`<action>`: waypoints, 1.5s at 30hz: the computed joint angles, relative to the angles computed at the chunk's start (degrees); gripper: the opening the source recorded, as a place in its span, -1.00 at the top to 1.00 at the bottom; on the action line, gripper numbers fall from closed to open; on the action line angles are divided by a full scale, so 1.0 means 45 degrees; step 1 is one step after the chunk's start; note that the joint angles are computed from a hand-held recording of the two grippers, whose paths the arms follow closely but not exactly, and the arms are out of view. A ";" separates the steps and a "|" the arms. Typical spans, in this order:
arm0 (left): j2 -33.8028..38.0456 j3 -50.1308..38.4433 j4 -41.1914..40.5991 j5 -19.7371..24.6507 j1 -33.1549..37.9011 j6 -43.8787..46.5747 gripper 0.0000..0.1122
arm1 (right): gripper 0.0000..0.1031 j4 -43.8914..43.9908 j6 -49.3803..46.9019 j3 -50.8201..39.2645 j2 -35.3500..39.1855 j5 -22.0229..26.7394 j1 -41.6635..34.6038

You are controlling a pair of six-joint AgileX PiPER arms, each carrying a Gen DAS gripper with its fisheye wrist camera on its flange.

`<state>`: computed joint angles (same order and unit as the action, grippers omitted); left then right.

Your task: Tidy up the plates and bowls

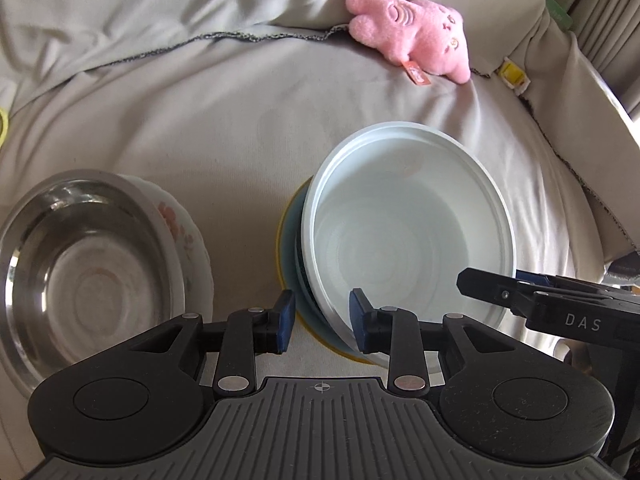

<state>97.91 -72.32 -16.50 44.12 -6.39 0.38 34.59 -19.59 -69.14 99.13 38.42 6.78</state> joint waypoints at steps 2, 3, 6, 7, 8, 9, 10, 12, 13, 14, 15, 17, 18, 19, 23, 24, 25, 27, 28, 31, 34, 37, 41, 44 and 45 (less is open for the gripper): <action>-0.0124 0.0071 -0.0196 -0.0062 0.0025 0.0185 0.43 | -0.26 -0.0087 0.0040 0.0043 -0.0098 -0.0026 0.0041; -0.0211 0.0132 -0.0392 -0.0082 0.0080 0.0358 0.43 | -0.26 -0.0154 0.0088 0.0061 -0.0176 -0.0039 0.0084; -0.0594 0.0429 -0.1138 -0.0260 0.0324 0.1064 0.43 | -0.26 -0.0635 0.0459 0.0039 -0.0456 -0.0091 0.0307; -0.0760 0.0567 -0.1485 -0.0350 0.0462 0.1416 0.43 | -0.26 -0.0884 0.0667 0.0051 -0.0592 -0.0154 0.0415; -0.0944 0.0729 -0.1918 -0.0412 0.0664 0.1873 0.43 | -0.26 -0.1274 0.0997 0.0020 -0.0755 -0.0237 0.0579; -0.1136 0.0914 -0.2428 -0.0439 0.0939 0.2413 0.43 | -0.26 -0.1679 0.1367 0.0052 -0.0955 -0.0351 0.0759; -0.1340 0.1116 -0.2981 -0.0434 0.1290 0.3003 0.43 | -0.26 -0.2135 0.1808 0.0098 -0.1174 -0.0500 0.0965; -0.1756 0.1587 -0.3944 -0.0453 0.2149 0.4088 0.43 | -0.26 -0.3073 0.2738 0.0094 -0.1578 -0.0677 0.1442; -0.1978 0.1852 -0.4322 -0.0454 0.2667 0.4606 0.43 | -0.26 -0.3540 0.3205 0.0035 -0.1770 -0.0717 0.1751; -0.2175 0.2100 -0.4542 -0.0469 0.3165 0.5026 0.43 | -0.26 -0.3944 0.3636 -0.0090 -0.1888 -0.0695 0.2070; -0.2332 0.2336 -0.4690 -0.0507 0.3752 0.5453 0.43 | -0.26 -0.4287 0.4014 -0.0255 -0.1961 -0.0629 0.2402; -0.2670 0.2884 -0.4821 -0.0654 0.4918 0.6130 0.43 | -0.26 -0.4959 0.4822 -0.0764 -0.1936 -0.0441 0.3219; -0.2798 0.3162 -0.4919 -0.0744 0.5493 0.6481 0.43 | -0.26 -0.5246 0.5209 -0.1030 -0.1860 -0.0341 0.3628; -0.2879 0.3438 -0.5111 -0.0798 0.6232 0.6993 0.43 | -0.26 -0.5523 0.5624 -0.1320 -0.1729 -0.0244 0.4129; -0.2712 0.4199 -0.6103 -0.0926 0.8690 0.8834 0.43 | -0.26 -0.5930 0.6639 -0.2342 -0.0996 0.0145 0.5818; -0.2556 0.4259 -0.6313 -0.0885 0.9159 0.9077 0.43 | -0.26 -0.5918 0.6735 -0.2570 -0.0778 0.0239 0.6197; -0.2278 0.4211 -0.6595 -0.0708 0.9730 0.9380 0.43 | -0.26 -0.5891 0.6782 -0.2802 -0.0544 0.0329 0.6608; -0.1763 0.4190 -0.7323 -0.0350 1.0587 0.9996 0.43 | -0.26 -0.5630 0.6689 -0.3117 -0.0131 0.0444 0.7244; -0.1475 0.4171 -0.7725 -0.0119 1.0925 1.0262 0.43 | -0.26 -0.5416 0.6663 -0.3242 0.0108 0.0505 0.7528; -0.0425 0.3909 -0.8816 0.0797 1.1741 1.0771 0.43 | -0.26 -0.4802 0.6483 -0.3681 0.1013 0.0727 0.8124; -0.0003 0.3705 -0.8834 0.0663 1.1529 1.0799 0.43 | -0.26 -0.5383 0.7353 -0.3811 0.1798 0.0551 0.8739; 0.0347 0.3368 -0.8367 0.0304 1.1015 1.0465 0.43 | -0.26 -0.5593 0.8159 -0.3845 0.2386 0.0163 0.8897; 0.1057 0.2853 -0.7835 -0.0077 1.0453 0.9983 0.41 | -0.26 -0.4812 0.7972 -0.3819 0.2994 -0.0022 0.8828; 0.1492 0.2577 -0.7586 -0.0162 1.0120 0.9664 0.41 | -0.26 -0.4613 0.7956 -0.3801 0.3336 -0.0325 0.8791; 0.1635 0.2479 -0.7565 -0.0128 1.0007 0.9586 0.42 | -0.26 -0.4641 0.8086 -0.3978 0.3525 -0.0345 0.8763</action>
